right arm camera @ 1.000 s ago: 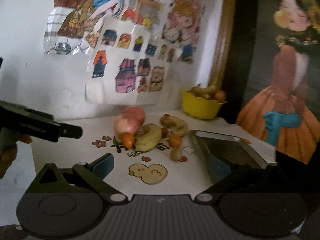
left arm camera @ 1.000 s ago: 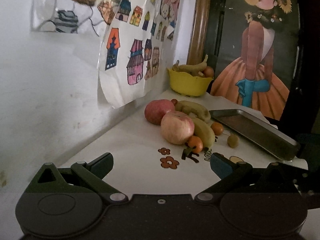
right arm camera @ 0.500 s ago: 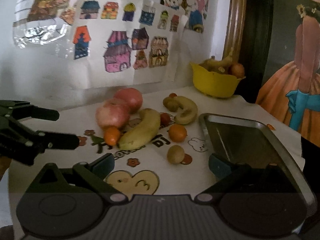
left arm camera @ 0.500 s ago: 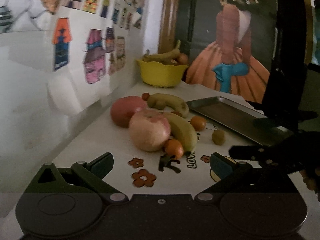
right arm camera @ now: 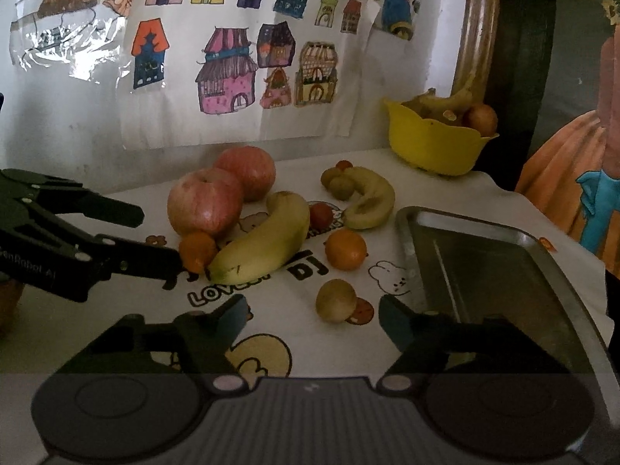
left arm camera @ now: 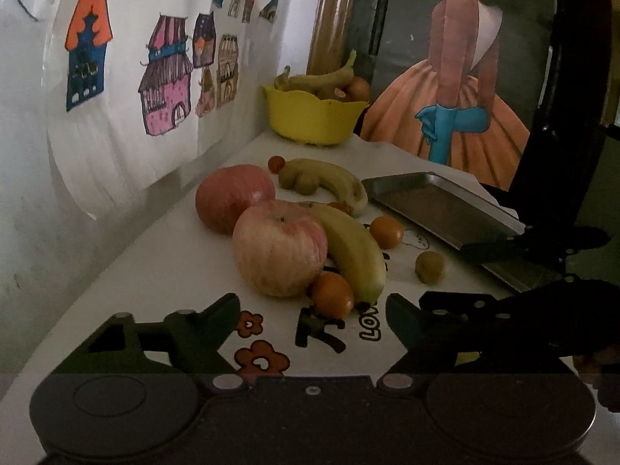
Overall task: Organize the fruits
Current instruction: 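Move the left tool toward the small orange beside the banana, then grasp the small orange with the left gripper and lift it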
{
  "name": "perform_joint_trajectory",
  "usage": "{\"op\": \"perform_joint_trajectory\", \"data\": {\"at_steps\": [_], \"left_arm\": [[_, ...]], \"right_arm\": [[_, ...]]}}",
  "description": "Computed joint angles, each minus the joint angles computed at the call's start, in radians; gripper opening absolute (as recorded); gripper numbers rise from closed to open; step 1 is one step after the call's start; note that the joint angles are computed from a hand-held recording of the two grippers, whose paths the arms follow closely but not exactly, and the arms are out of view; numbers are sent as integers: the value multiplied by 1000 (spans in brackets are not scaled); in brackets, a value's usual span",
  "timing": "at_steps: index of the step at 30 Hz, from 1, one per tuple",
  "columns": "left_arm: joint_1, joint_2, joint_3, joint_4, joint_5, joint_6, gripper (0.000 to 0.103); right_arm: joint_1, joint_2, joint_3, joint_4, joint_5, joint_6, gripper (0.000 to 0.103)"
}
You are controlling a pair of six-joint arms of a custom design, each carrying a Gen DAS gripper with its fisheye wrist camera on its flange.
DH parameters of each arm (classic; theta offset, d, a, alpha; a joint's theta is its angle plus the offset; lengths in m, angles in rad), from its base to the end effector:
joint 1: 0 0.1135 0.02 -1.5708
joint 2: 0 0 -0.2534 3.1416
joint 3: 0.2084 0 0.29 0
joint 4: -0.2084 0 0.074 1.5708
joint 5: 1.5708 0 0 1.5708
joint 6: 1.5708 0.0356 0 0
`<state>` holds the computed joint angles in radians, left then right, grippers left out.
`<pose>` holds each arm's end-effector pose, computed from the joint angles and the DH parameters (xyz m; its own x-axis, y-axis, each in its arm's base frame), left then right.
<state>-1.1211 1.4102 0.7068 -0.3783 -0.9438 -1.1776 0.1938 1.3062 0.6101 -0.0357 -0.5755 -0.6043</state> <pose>0.1473 -0.2390 0.1421 -0.4823 -0.2475 -0.8403 -0.2153 0.9633 -0.1601 0.2781 0.0743 0.1528 -0.2220 -0.5293 -0.8189 -0.8325 0.5401 -0.1234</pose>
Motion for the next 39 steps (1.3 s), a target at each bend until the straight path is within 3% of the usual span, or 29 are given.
{"op": "perform_joint_trajectory", "data": {"at_steps": [6,11,17,28,31,39], "left_arm": [[30,20,20,1,40,-12,70],[59,38,36,25,74,13,60],[70,43,35,55,77,10,54],[61,30,14,95,76,-21,33],[58,14,-8,106,76,-56,32],[67,24,8,92,75,-74,35]], "right_arm": [[13,39,24,-1,21,10,63],[17,66,41,-3,25,16,60],[21,102,75,-13,13,36,54],[4,135,100,-32,-36,72,33],[-2,129,95,-41,-49,64,29],[0,130,92,-42,-58,58,30]]}}
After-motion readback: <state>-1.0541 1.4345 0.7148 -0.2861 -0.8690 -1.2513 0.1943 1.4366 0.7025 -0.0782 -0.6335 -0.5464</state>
